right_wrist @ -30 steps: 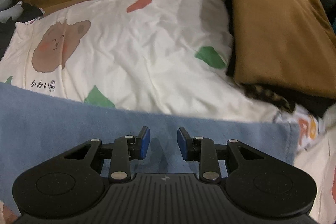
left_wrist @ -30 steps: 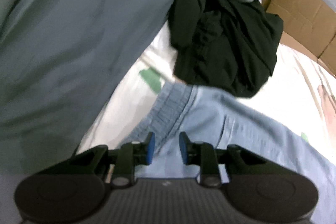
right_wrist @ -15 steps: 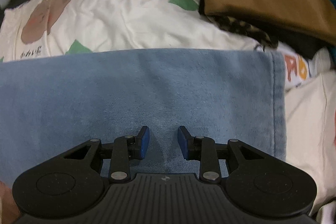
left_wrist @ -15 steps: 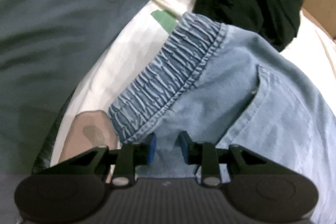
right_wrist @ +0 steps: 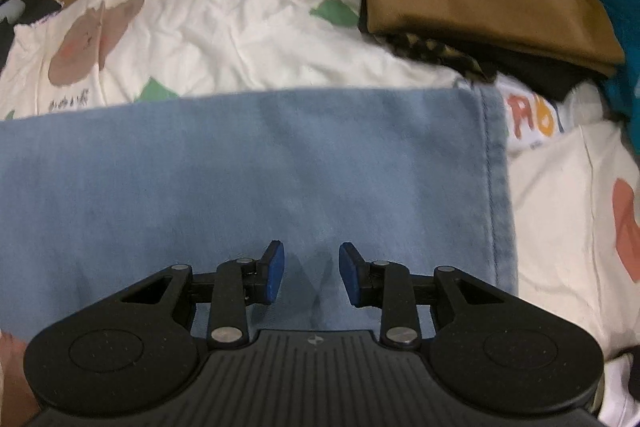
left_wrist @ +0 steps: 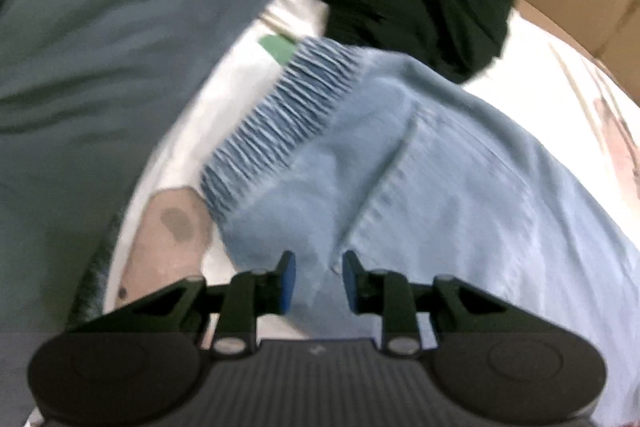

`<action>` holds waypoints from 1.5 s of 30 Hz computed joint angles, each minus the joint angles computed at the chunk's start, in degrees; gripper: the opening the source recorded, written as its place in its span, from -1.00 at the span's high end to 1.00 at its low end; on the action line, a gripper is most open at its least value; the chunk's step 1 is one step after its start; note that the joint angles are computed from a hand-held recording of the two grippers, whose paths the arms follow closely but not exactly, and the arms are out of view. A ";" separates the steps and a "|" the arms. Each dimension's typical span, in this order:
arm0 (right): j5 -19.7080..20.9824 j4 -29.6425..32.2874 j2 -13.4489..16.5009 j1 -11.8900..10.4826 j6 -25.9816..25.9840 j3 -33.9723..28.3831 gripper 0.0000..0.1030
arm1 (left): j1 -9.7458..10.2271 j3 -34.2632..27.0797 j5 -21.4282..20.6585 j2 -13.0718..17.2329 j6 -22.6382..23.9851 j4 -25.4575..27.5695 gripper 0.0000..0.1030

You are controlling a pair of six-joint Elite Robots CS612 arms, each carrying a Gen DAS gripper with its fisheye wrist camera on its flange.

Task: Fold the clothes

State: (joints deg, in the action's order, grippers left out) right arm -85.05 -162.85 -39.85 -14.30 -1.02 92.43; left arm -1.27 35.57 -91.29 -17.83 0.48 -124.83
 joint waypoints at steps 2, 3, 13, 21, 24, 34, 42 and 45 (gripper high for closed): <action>-0.66 0.36 -0.21 -0.17 0.73 0.75 0.28 | 0.17 2.66 -3.43 -1.00 2.31 -1.74 0.38; -1.01 0.68 -0.29 -0.25 1.17 1.08 0.28 | 0.04 3.09 -3.54 -1.06 3.18 -1.33 0.38; -3.89 7.33 -0.99 -0.31 3.37 0.06 0.28 | -0.46 -2.27 -1.14 2.74 4.67 4.99 0.35; -1.86 3.28 -3.22 -1.96 5.38 2.22 0.27 | -0.62 11.25 -1.15 -5.72 3.31 -3.68 0.07; -0.45 -0.61 -3.71 -3.16 5.74 4.23 0.27 | -1.07 14.13 -0.04 -7.85 2.79 -5.07 -0.06; 4.57 -9.32 -5.95 -7.46 11.24 12.03 0.26 | -2.53 20.16 2.38 -12.79 -0.45 -7.36 -0.42; 10.21 -16.58 -4.46 -10.84 19.33 15.94 0.13 | -4.22 24.38 4.65 -16.25 0.73 -6.70 -0.43; 12.83 -19.68 -3.06 -11.57 22.88 16.46 0.13 | -4.86 25.34 6.49 -17.17 1.15 -5.89 -0.43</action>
